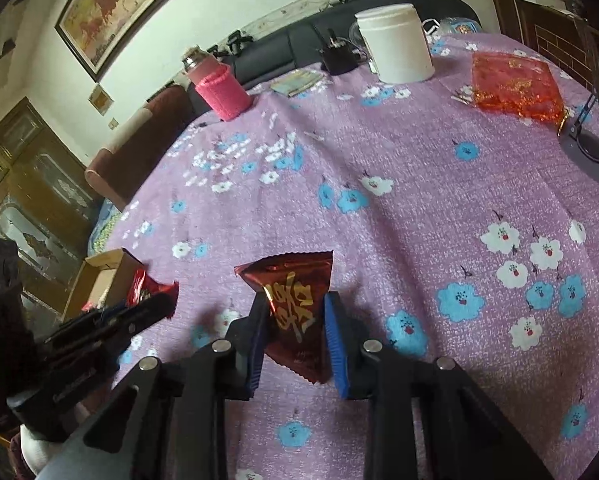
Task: Organize snacks
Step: 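Grasp the small red wrapped candy with the left gripper while the right holds the bag, then carry the red candy and dark red bag into the box and open both grippers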
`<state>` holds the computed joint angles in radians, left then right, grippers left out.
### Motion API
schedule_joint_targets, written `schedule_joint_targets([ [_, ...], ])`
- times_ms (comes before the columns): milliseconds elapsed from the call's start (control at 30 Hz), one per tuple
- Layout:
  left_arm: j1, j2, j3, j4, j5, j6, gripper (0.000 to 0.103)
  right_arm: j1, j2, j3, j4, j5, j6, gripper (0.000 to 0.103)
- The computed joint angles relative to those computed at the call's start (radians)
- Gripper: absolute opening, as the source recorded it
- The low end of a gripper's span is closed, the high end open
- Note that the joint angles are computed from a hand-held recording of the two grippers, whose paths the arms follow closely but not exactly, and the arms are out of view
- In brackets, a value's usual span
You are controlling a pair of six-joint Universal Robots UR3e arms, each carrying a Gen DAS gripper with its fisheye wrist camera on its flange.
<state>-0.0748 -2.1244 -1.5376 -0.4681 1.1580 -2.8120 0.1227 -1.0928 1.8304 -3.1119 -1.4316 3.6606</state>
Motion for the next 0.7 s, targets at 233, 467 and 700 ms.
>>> schedule_joint_targets([
  [233, 0.07, 0.147, -0.175, 0.021, -0.071, 0.006, 0.018, 0.004, 0.003, 0.013, -0.05, 0.033, 0.004, 0.03],
  [467, 0.186, 0.278, -0.321, 0.027, -0.131, 0.005, 0.018, 0.018, 0.024, 0.0, -0.061, 0.035, 0.012, 0.03],
  [700, 0.326, 0.387, -0.436, 0.036, -0.184, 0.046, 0.018, 0.077, 0.054, -0.057, -0.009, -0.022, 0.001, 0.031],
])
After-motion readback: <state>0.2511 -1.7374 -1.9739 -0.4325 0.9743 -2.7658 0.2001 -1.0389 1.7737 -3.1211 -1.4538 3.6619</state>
